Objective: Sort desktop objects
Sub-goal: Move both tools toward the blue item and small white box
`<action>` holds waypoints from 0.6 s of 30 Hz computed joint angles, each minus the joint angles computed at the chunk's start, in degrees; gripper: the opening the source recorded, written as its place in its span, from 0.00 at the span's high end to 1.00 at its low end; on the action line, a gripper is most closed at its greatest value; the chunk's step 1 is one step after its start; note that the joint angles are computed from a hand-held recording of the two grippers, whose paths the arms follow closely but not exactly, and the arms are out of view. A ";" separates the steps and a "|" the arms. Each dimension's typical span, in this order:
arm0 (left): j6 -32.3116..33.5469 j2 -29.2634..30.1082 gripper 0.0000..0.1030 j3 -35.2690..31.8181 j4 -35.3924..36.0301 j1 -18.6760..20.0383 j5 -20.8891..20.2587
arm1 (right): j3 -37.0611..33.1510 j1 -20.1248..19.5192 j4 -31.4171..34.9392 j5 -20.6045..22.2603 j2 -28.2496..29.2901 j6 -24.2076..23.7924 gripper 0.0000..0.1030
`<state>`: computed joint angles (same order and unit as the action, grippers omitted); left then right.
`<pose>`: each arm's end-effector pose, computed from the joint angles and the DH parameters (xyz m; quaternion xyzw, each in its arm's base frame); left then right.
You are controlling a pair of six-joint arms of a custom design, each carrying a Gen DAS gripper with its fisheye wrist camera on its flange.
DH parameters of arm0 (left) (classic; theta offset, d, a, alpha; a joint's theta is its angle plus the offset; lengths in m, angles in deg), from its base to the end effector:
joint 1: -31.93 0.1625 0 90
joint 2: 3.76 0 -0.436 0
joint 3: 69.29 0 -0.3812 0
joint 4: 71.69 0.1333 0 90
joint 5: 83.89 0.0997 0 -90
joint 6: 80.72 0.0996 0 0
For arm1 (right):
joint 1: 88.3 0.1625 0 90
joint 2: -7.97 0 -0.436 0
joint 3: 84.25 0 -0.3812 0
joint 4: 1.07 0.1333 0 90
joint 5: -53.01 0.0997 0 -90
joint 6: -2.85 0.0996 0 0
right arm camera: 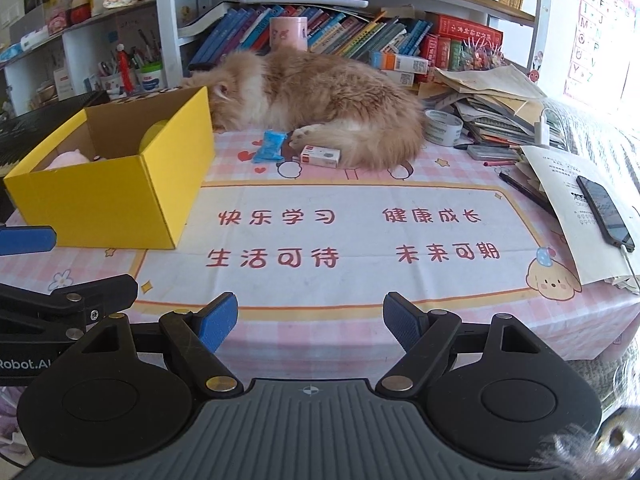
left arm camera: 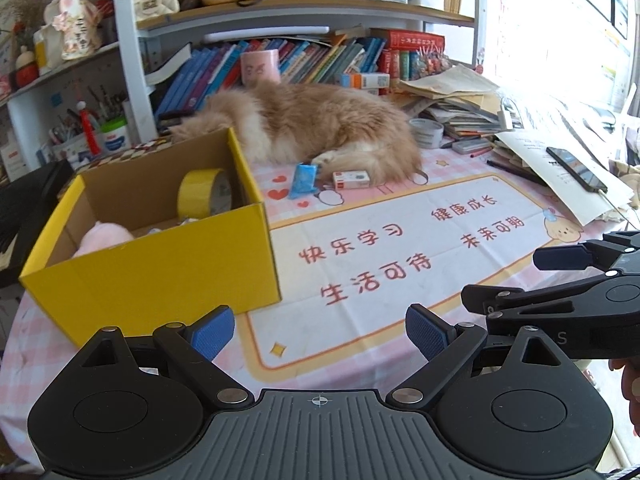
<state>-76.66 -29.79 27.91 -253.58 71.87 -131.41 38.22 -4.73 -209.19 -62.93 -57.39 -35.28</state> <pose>-0.3574 -0.5608 -0.0404 0.3591 0.8461 -0.2935 0.2625 0.0314 -0.5222 0.2825 0.1197 -0.8388 0.3844 0.3665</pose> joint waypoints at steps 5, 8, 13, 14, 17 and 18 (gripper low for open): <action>1.37 2.57 0.08 -4.40 1.81 0.41 -0.54 | -2.42 -1.45 1.50 0.94 0.18 -0.11 0.24; 2.40 4.20 0.08 -7.24 2.06 0.58 -1.16 | -4.27 -2.37 3.71 1.52 0.07 0.47 0.24; 3.21 7.49 0.08 -13.20 3.21 0.78 -1.04 | -8.07 -3.72 6.99 2.79 0.13 0.42 0.24; 2.61 8.14 0.08 -14.55 4.15 0.88 -0.88 | -8.98 -4.01 8.10 3.05 0.12 0.38 0.24; 0.24 9.98 0.08 -18.28 7.05 1.06 -0.05 | -11.77 -4.83 11.46 3.77 0.27 -0.13 0.24; -0.48 10.55 0.08 -19.40 7.82 1.05 0.33 | -12.66 -5.07 12.64 4.05 0.28 -0.29 0.24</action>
<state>-77.14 -19.24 8.51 -245.76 72.92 -131.08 25.56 -9.80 -196.55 -58.89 -57.11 -35.57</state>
